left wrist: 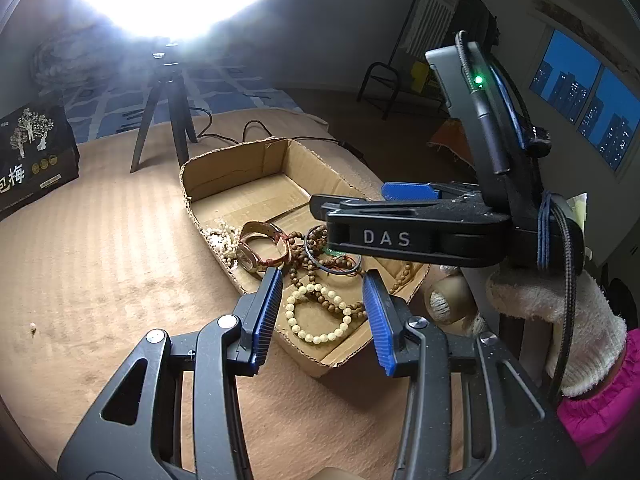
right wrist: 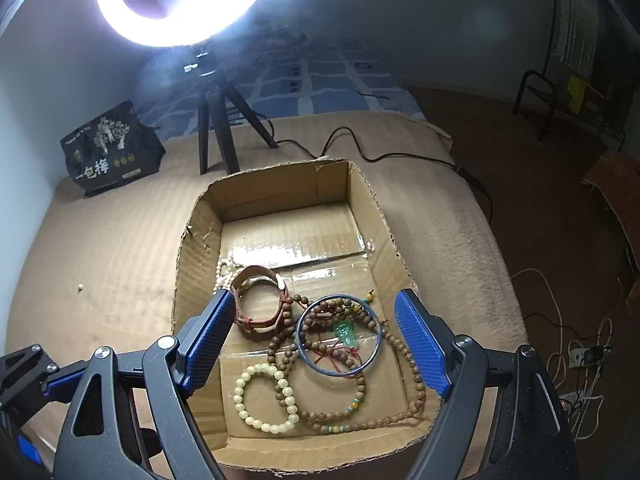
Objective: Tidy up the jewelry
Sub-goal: 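Open both tools to drop the bracelet and bangle into the box, then move the left tool toward the small white pearl bead on the blanket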
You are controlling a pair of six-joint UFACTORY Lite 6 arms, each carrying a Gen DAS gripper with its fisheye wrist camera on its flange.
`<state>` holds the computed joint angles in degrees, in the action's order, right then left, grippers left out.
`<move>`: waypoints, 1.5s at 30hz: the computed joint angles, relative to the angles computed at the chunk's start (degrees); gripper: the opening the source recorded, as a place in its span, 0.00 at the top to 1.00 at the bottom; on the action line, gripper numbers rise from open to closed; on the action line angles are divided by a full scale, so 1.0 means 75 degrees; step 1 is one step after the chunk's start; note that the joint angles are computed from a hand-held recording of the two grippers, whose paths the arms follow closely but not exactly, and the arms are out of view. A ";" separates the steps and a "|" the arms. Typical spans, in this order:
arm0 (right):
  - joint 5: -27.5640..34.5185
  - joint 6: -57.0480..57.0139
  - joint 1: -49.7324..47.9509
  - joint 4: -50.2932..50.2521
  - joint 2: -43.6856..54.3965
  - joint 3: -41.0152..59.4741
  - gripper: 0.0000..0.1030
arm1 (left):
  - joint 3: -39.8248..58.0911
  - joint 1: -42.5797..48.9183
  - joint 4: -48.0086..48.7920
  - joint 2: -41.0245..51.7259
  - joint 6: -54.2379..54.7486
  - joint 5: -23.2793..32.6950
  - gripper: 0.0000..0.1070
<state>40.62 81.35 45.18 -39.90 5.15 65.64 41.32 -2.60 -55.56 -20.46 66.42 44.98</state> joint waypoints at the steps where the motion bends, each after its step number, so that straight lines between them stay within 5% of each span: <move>1: 0.0016 0.0007 0.0000 -0.0006 -0.0006 0.0009 0.21 | -0.0004 -0.0008 0.0005 -0.0003 -0.0006 -0.0019 0.60; 15: 0.0557 0.0634 0.0519 -0.0339 -0.0210 0.0209 0.21 | -0.0105 0.0790 0.0234 -0.0401 0.0322 0.0484 0.60; 23: 0.1159 0.0899 0.1199 -0.0787 0.0088 0.0806 0.21 | -0.0033 0.2337 0.0335 -0.0188 0.1314 0.1108 0.60; 32: 0.1456 0.0770 0.1858 -0.1100 0.0901 0.1965 0.21 | 0.1403 0.4978 0.0261 0.1580 0.2964 0.1766 0.60; 45: 0.1182 0.0319 0.2254 -0.0924 0.1711 0.3199 0.21 | 0.4536 0.6910 0.0652 0.4884 0.2958 0.2126 0.60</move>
